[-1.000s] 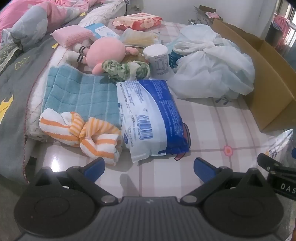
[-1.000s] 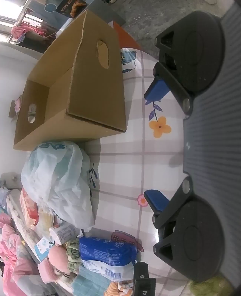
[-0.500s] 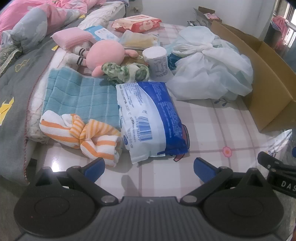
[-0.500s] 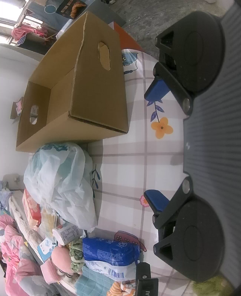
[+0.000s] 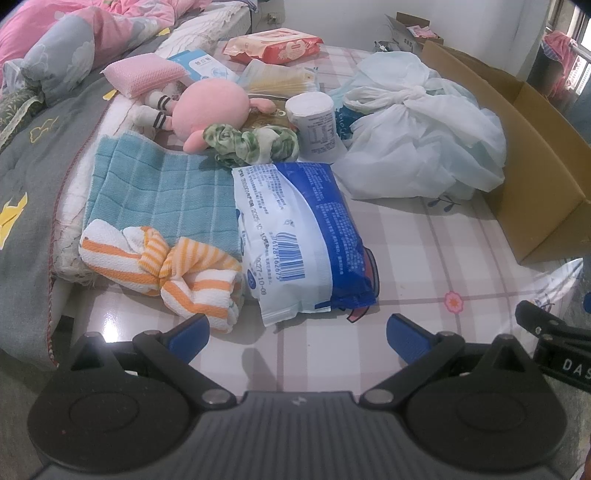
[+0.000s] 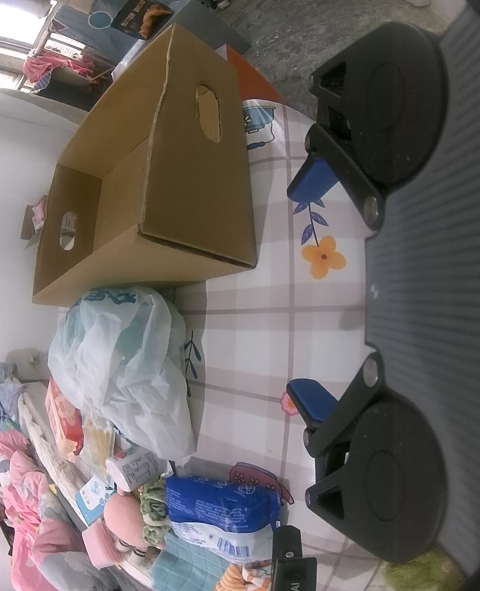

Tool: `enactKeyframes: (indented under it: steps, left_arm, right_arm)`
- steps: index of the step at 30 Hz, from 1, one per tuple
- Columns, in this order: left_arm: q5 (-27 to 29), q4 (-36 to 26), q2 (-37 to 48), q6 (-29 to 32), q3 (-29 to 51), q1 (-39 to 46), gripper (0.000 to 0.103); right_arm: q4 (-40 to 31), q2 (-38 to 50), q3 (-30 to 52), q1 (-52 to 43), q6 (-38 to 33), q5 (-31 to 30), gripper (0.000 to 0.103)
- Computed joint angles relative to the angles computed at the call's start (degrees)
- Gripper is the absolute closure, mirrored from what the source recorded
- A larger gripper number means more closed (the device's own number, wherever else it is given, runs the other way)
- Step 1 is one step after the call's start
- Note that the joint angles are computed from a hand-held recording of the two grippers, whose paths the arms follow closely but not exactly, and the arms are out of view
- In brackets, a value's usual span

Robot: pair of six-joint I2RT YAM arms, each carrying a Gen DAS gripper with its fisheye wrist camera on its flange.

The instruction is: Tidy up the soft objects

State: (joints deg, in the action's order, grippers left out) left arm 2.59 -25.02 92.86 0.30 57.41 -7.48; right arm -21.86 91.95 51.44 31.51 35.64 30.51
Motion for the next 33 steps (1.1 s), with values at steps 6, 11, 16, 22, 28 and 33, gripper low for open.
enactKeyframes:
  steps: [6, 11, 16, 22, 28, 33]
  left_arm:
    - [0.11, -0.05, -0.01, 0.04, -0.04, 0.05, 0.001]
    - [0.05, -0.04, 0.03, -0.04, -0.02, 0.03, 0.001]
    - [0.11, -0.06, 0.0, 0.03, -0.04, 0.1, 0.001]
    - [0.14, -0.07, -0.04, 0.11, -0.09, 0.12, 0.001]
    - [0.22, 0.1, -0.05, 0.17, -0.46, 0.35, 0.001]
    - [0.1, -0.13, 0.17, 0.16, -0.3, 0.36, 0.001]
  right_arm:
    - [-0.01, -0.01, 0.03, -0.04, -0.04, 0.01, 0.001]
    - [0.04, 0.05, 0.04, -0.03, -0.07, -0.02, 0.001]
    - [0.03, 0.11, 0.16, -0.19, -0.11, -0.07, 0.001]
    - [-0.08, 0.15, 0.22, -0.17, -0.08, -0.14, 0.001]
    - [-0.19, 0.25, 0.33, -0.18, 0.04, -0.19, 0.001]
    - [-0.2, 0.28, 0.35, -0.19, 0.02, -0.18, 0.001]
